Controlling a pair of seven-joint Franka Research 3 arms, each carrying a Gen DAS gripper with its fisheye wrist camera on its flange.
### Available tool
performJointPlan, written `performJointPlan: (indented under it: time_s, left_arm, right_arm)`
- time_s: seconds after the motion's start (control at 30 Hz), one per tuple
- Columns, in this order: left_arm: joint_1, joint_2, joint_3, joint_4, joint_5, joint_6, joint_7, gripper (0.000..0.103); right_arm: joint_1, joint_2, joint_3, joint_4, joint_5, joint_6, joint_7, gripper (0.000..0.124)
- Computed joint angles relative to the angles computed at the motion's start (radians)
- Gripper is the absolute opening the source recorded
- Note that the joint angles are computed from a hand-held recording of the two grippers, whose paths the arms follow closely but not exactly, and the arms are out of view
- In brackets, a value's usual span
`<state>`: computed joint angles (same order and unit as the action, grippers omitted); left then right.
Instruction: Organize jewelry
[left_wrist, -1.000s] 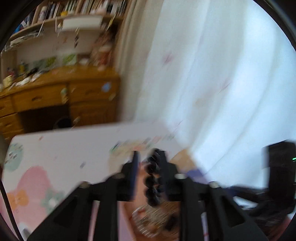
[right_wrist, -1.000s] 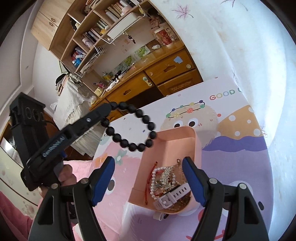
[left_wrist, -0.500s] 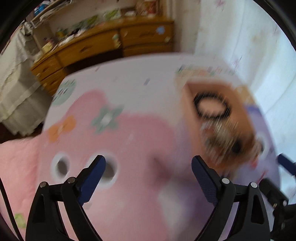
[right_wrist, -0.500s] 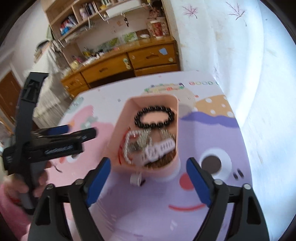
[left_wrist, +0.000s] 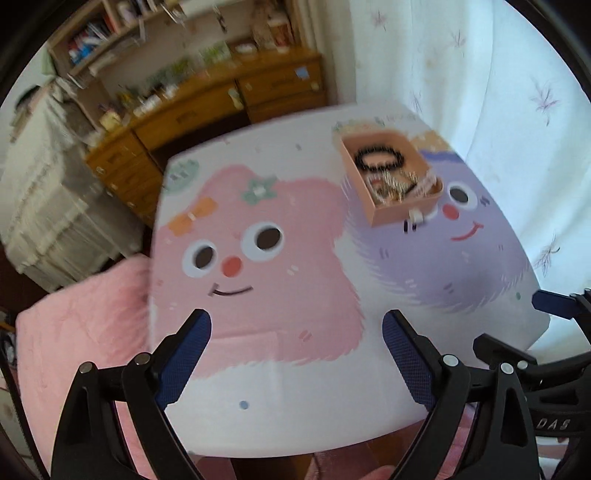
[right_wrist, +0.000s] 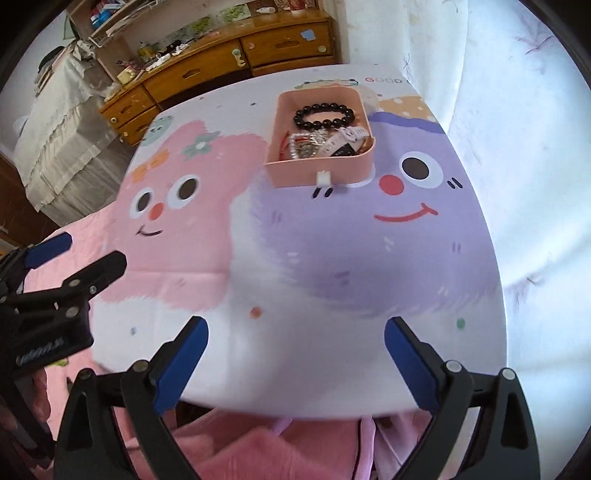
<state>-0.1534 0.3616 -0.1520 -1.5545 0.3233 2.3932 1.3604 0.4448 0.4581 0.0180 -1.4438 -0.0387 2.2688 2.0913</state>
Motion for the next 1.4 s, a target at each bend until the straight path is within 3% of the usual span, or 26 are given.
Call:
performJointPlan:
  time_s: [0.2, 0.3, 0.5, 0.7, 0.83, 1.4]
  left_arm:
    - [-0.01, -0.015, -0.009, 0.061, -0.046, -0.09, -0.084, 0.093]
    - [-0.02, -0.018, -0.004, 0.071, -0.037, -0.078, -0.128, 0.093]
    - [-0.003, -0.036, -0.009, 0.044, -0.084, -0.045, -0.207, 0.094]
    - [-0.011, -0.05, 0.002, 0.024, -0.033, -0.035, -0.264, 0.095]
    - [-0.014, -0.047, -0.001, 0.027, -0.018, -0.039, -0.265, 0.102]
    - [-0.042, -0.055, 0.002, 0.023, 0.066, -0.053, -0.295, 0.102]
  right_arm:
    - [0.012, -0.061, 0.005, -0.008, -0.019, -0.016, -0.002, 0.097]
    - [0.033, -0.078, -0.014, -0.012, -0.107, 0.003, 0.023, 0.097]
    - [0.02, -0.102, -0.022, -0.032, -0.138, 0.038, 0.074, 0.097]
    - [0.027, -0.135, -0.04, -0.071, -0.23, 0.1, 0.19, 0.101]
    - [0.018, -0.122, -0.027, -0.05, -0.242, 0.108, 0.173, 0.103]
    - [0.022, -0.112, -0.029, -0.035, -0.25, 0.1, 0.152, 0.103]
